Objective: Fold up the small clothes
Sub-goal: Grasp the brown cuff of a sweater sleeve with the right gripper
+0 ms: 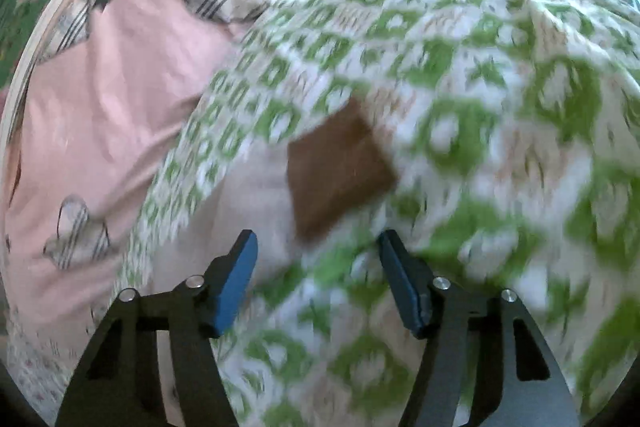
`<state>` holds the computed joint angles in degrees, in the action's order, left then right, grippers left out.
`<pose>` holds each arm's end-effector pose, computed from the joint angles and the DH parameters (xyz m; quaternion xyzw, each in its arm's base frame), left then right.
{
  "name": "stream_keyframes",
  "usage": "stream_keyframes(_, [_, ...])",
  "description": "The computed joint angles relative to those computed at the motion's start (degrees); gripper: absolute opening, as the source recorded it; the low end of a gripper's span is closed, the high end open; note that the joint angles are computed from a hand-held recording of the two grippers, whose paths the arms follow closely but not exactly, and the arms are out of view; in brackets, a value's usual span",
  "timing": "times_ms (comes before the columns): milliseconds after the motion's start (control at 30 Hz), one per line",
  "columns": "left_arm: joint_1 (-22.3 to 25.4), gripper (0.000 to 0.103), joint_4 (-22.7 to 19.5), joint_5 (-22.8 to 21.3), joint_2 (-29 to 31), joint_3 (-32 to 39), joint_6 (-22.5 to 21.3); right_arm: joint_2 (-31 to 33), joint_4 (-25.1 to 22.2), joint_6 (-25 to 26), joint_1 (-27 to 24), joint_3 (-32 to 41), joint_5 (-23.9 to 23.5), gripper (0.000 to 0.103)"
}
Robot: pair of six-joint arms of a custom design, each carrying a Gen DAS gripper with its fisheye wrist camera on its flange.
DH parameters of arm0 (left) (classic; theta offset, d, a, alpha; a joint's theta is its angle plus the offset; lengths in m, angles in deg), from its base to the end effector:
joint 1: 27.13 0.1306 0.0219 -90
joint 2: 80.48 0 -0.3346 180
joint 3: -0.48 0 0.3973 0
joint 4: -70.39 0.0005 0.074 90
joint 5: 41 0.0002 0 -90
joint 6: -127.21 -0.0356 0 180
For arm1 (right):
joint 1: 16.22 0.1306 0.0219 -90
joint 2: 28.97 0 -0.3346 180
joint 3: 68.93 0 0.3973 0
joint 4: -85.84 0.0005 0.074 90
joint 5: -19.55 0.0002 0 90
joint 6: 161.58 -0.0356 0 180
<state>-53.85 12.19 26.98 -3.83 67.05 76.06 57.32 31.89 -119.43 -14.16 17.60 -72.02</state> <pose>0.3409 -0.1572 0.2871 -0.1376 0.9548 0.0575 0.2570 0.4619 0.0171 0.3777 0.3657 0.8770 0.1432 0.2768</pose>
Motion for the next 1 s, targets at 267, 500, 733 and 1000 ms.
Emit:
stream_keyframes(267, [1.06,0.094,1.82,2.35,0.89,0.02,-0.79,6.06,-0.63,7.51,3.85,7.97,1.60,0.009])
stream_keyframes(500, [1.85,0.094,2.55,3.50,-2.19,-1.73,0.12,12.27,1.49,12.26,17.27,17.27,-5.02,0.009])
stream_keyframes(733, [4.36,0.094,2.90,4.46,-7.95,-4.94,0.89,24.95,2.11,13.35,30.77,31.64,-14.96,0.009])
stream_keyframes(1000, [8.97,0.094,1.85,10.03,-12.29,-6.93,-0.56,43.46,-3.84,12.39,41.03,53.23,-23.04,0.009])
